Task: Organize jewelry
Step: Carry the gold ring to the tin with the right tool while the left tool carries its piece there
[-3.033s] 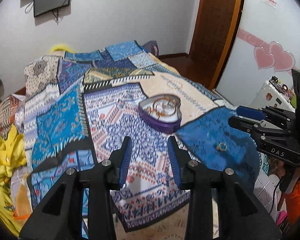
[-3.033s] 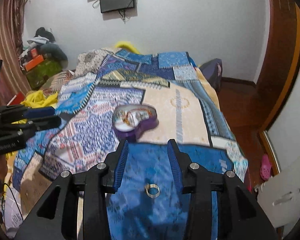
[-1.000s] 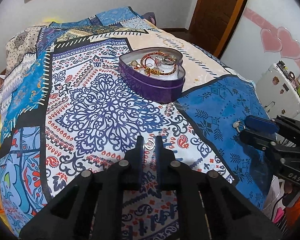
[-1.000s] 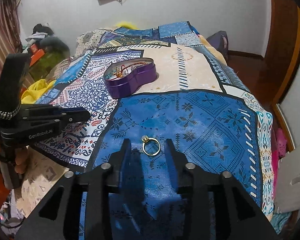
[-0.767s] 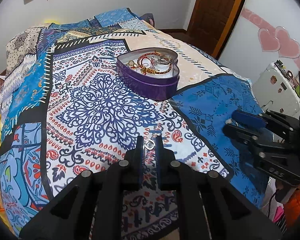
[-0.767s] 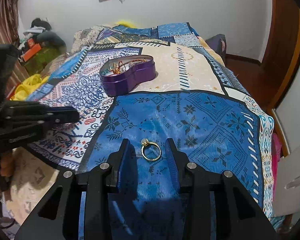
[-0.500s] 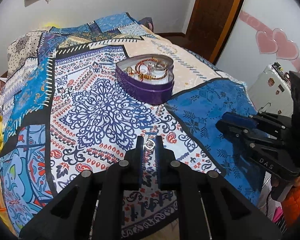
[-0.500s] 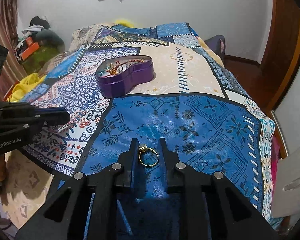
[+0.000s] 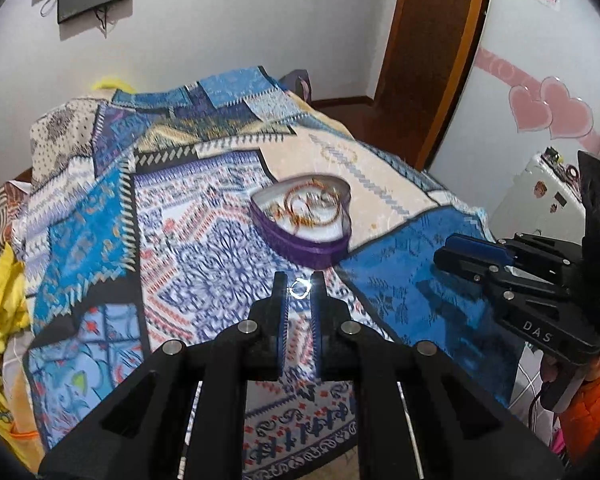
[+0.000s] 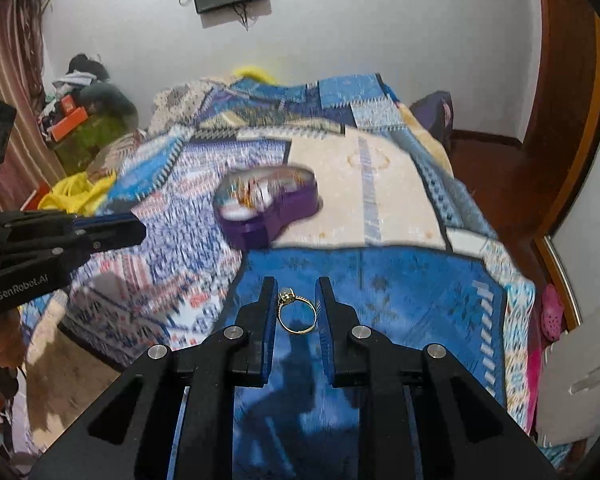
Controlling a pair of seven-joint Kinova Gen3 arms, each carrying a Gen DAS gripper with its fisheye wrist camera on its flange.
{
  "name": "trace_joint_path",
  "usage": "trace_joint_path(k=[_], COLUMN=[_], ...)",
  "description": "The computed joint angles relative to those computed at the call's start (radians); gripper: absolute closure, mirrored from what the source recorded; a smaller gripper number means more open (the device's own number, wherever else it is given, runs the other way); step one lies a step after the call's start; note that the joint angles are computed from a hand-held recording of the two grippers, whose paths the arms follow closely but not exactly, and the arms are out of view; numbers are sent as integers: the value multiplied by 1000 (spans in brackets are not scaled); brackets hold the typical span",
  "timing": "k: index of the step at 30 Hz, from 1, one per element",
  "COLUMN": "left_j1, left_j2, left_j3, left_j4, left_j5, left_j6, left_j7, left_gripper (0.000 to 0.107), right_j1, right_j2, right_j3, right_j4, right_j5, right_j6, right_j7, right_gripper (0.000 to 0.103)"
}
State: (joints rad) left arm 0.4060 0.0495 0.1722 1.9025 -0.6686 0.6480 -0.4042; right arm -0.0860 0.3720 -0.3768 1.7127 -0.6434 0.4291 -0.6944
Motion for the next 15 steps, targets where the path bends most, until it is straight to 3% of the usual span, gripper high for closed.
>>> trace_joint_path(k=[15], left_j1=[-43], left_j2=[-11], left_j3=[-9], left_j4=[-37], left_j5=[-76], left_j6=[-35], left_j7=[15], left_gripper=[98], right_j1=[45], right_j2=[32], right_j3=[-108], right_j4=[-104], right_j5=[-148], right_j6=[-41], right_j7=[121], right_gripper=[86])
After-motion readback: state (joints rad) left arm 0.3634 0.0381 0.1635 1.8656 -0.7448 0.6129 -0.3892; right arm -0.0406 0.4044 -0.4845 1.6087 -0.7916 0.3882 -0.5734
